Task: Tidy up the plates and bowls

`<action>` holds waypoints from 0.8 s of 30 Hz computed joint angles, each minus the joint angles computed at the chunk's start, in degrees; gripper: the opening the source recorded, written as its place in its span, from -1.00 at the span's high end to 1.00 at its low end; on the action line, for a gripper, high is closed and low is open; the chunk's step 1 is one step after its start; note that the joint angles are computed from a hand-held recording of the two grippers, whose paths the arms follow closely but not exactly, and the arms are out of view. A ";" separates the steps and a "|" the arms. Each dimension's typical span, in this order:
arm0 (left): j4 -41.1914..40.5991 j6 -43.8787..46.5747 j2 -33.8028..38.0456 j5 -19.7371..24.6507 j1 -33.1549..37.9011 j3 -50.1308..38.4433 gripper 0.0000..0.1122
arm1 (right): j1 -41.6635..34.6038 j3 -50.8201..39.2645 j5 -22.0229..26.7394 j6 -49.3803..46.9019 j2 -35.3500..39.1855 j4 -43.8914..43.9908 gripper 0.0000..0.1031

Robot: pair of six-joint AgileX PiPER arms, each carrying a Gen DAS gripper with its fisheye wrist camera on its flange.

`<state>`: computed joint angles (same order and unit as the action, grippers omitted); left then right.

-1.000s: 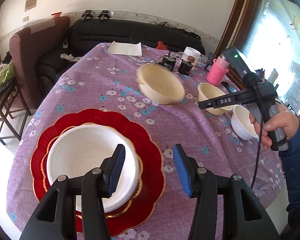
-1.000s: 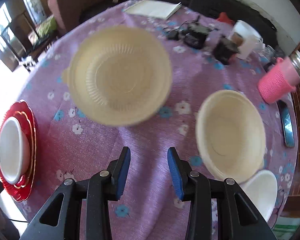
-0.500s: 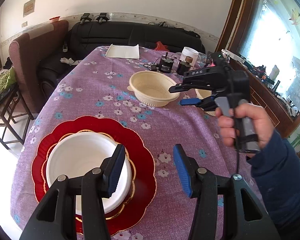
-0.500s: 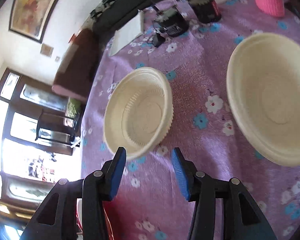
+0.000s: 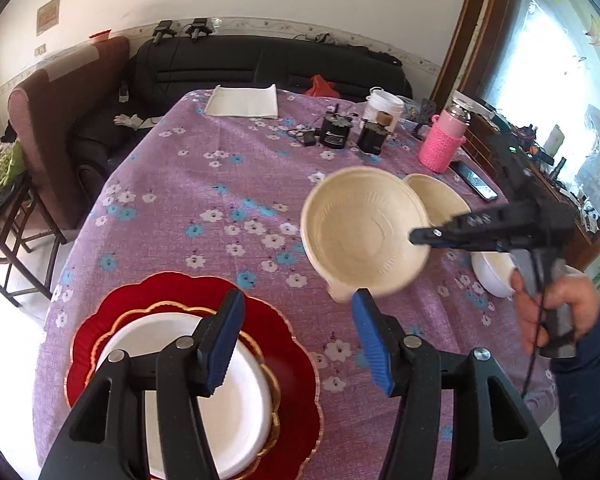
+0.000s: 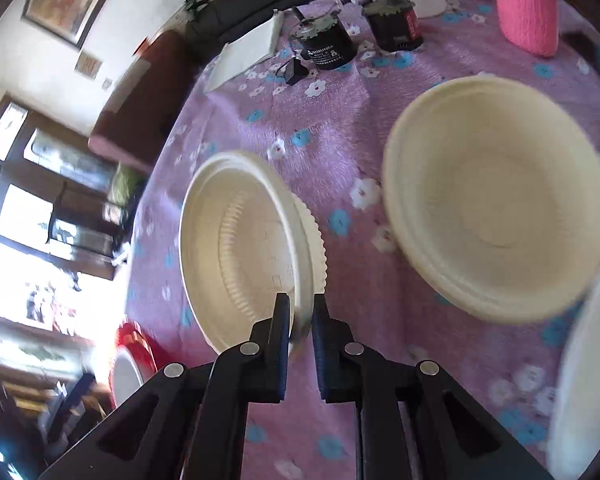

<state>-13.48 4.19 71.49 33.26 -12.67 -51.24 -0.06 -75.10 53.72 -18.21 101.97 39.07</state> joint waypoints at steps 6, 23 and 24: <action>4.16 -5.41 2.19 -0.38 -7.72 -0.96 -0.01 | -5.34 4.79 11.93 -16.17 -10.70 -9.12 0.78; 8.74 -12.58 33.78 13.86 -12.75 -33.00 -0.22 | -17.21 17.48 4.89 -24.80 -21.56 4.18 0.74; 9.31 -11.79 37.34 16.72 -13.03 -37.39 -0.22 | -18.41 18.96 5.52 -26.04 -22.32 4.90 0.74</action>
<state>-4.17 -7.60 108.83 49.97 -25.70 -88.63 -18.47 -56.14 59.24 -44.25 79.65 43.97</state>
